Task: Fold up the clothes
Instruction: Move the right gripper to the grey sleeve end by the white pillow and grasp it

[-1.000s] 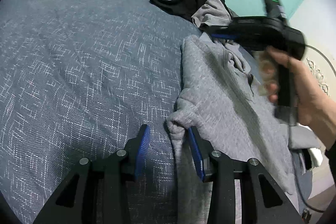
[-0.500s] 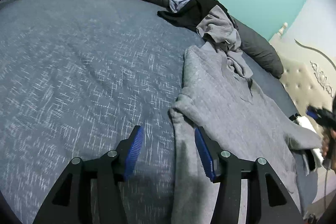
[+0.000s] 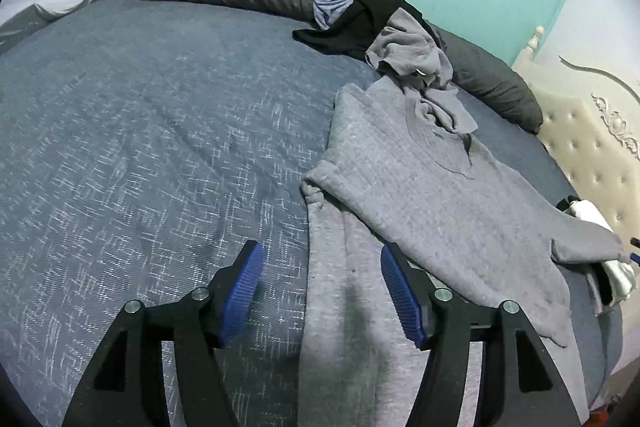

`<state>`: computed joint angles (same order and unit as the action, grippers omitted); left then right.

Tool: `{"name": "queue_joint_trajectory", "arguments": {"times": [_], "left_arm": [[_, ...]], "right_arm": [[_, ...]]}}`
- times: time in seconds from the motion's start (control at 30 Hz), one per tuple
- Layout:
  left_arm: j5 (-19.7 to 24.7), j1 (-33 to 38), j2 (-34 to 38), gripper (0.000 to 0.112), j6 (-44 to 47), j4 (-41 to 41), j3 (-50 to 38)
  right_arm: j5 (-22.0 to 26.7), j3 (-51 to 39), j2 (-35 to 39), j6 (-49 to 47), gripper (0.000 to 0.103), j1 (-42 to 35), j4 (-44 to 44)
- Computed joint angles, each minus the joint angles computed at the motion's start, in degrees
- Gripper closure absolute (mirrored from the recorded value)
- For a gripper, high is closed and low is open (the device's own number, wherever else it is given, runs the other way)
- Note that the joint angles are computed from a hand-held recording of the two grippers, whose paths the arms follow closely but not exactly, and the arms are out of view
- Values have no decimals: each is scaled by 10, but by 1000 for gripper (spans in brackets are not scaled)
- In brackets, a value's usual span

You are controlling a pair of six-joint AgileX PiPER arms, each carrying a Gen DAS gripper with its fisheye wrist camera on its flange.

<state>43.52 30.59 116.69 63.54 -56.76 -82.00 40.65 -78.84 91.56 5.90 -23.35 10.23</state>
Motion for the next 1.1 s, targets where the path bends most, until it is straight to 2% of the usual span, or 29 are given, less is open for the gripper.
{"name": "queue_joint_trajectory", "arguments": {"times": [0.13,0.2,0.43,0.63,0.8,0.83,0.9,0.97,1.0,1.1], "left_arm": [[-18,-5,-16,41,6,3,21],[-23,-7,-22,39,5,3,30],[-40,-16,-37,38,4,13,48],[-51,-22,-36,38,-4,21,48],[-54,-21,-33,37,-8,28,46],[-53,-20,-33,37,-10,29,45],[-52,-20,-34,37,-9,28,46],[-52,-19,-35,37,-6,27,47],[-51,-19,-35,37,-5,27,47],[-48,-17,-37,37,-2,25,47]], "right_arm": [[-15,20,-10,-46,40,-65,32],[-14,19,-6,-59,35,-92,46],[-3,5,25,-107,34,-173,129],[5,-10,51,-143,34,-182,177],[-5,-31,76,-111,34,-149,126],[-8,-34,80,-100,36,-140,107],[-13,-31,81,-82,66,-127,76],[-28,-19,72,-75,81,-116,60],[-39,-10,63,-77,85,-111,56],[-61,5,36,-44,89,-82,-10]]}}
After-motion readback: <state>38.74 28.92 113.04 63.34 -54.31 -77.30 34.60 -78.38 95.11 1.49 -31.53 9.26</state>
